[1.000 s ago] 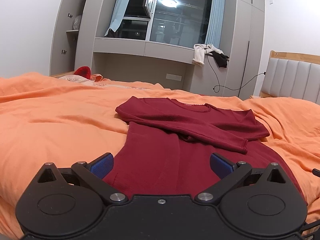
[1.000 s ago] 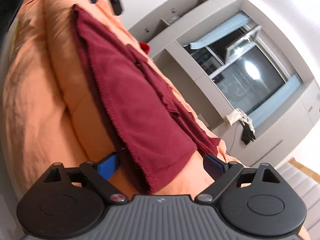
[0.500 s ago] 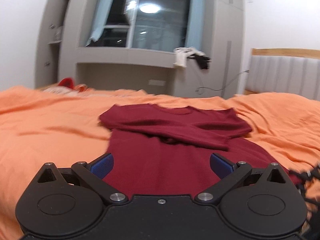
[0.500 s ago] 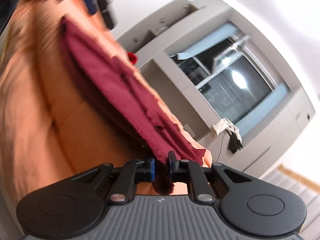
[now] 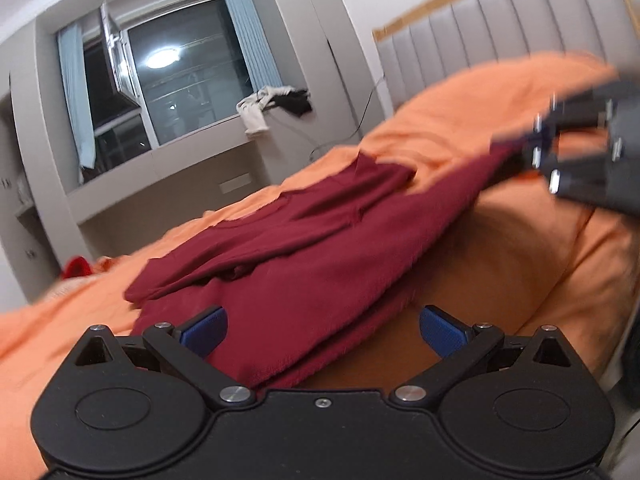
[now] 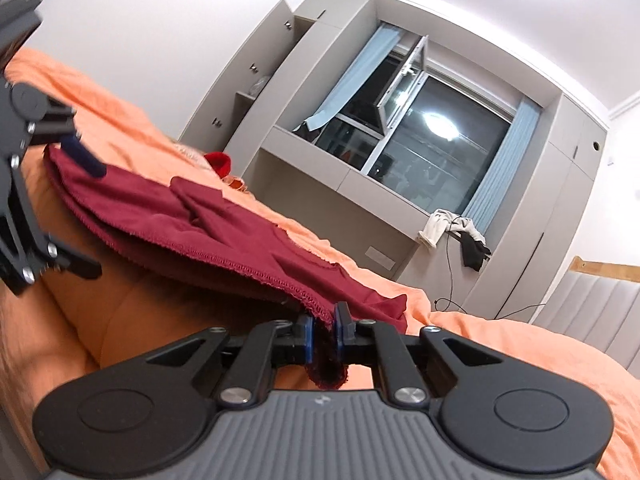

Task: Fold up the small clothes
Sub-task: 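Grasp the hem with the left gripper while the right gripper keeps holding it lifted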

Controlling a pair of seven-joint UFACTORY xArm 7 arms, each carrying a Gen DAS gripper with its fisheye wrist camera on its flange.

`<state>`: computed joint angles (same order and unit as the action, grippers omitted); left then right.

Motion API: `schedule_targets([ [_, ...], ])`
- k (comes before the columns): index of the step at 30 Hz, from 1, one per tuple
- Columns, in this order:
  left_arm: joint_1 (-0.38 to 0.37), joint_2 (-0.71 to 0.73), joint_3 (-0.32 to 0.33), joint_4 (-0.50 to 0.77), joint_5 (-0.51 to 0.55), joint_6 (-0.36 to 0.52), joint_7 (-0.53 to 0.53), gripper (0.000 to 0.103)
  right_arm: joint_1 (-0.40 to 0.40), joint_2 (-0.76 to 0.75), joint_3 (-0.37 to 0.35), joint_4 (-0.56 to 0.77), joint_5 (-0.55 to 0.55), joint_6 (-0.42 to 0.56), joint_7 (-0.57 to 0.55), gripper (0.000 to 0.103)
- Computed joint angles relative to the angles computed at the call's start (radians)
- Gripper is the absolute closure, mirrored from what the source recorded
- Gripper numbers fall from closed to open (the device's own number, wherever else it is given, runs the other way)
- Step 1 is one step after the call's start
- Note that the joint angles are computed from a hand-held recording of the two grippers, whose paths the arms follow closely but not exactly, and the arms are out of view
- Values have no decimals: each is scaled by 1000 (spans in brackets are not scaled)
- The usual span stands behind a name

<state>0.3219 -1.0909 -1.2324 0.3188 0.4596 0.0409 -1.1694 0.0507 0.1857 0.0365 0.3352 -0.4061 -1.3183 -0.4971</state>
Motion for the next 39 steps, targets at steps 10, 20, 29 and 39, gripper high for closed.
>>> schedule_targets([
  [10,-26,-4,-12,44,10,368,-90,50,-6,-14,-2,-3,45,-13,45,93],
  [20,-207,26,86,4,54,602,-171,89,28,4,12,-14,125,-64,1,93],
  [29,-376,-122,118,-34,164,699,-361,98,16,-9,-4,-80,108,-238,-8,95],
  [39,-699,-193,191,70,226,954,-285,98,-246,-319,-189,-336,-367,-317,15,94],
])
